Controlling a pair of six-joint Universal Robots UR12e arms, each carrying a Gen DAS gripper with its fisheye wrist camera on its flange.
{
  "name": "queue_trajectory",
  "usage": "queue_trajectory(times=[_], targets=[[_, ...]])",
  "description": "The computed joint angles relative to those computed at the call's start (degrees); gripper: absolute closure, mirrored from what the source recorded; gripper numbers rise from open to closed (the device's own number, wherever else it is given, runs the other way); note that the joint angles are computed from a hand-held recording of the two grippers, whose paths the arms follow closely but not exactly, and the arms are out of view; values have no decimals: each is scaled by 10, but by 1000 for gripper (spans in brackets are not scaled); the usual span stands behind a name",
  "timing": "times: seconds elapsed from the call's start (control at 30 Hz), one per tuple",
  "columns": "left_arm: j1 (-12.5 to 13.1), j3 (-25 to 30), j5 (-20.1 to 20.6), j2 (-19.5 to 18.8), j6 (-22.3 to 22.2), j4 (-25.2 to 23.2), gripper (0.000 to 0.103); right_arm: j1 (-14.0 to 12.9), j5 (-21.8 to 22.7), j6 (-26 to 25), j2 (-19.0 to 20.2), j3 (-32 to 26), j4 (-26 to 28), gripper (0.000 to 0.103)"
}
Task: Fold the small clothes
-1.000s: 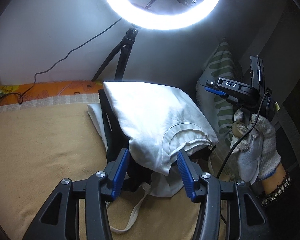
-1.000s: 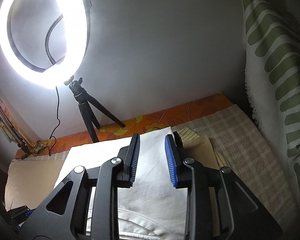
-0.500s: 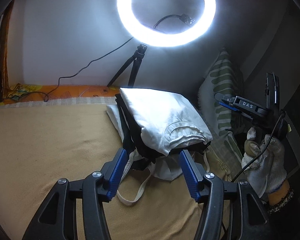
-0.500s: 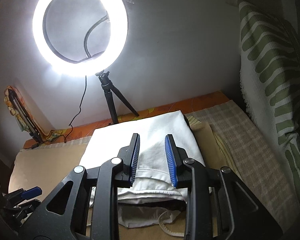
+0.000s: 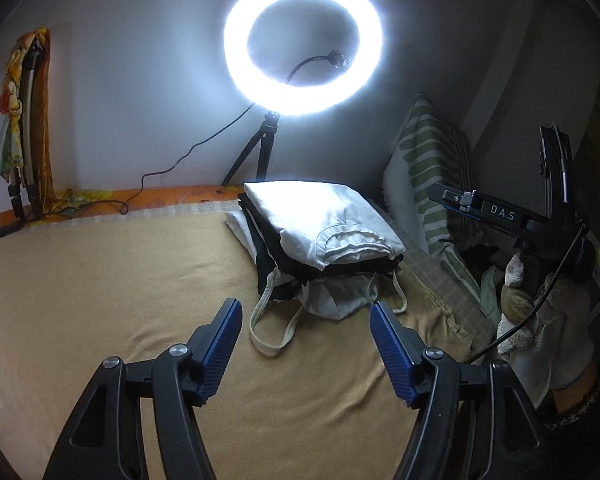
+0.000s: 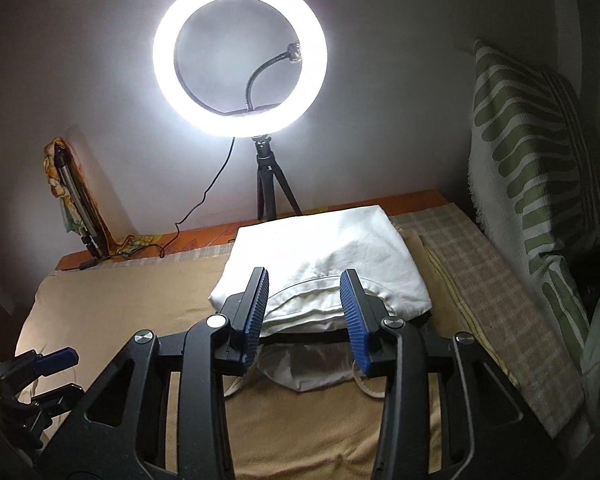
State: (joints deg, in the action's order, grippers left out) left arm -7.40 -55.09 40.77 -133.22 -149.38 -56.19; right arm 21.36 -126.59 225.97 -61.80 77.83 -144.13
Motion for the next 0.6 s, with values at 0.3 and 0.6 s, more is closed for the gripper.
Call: queue_trajectory(times=[0.3,0.6], targets=[[21,-73,-5,45,45,30,25,40,-44,25,16,-33,46,53],[37,-130,3,71,45,118,2,68,-89,41,32,-50,56,32]])
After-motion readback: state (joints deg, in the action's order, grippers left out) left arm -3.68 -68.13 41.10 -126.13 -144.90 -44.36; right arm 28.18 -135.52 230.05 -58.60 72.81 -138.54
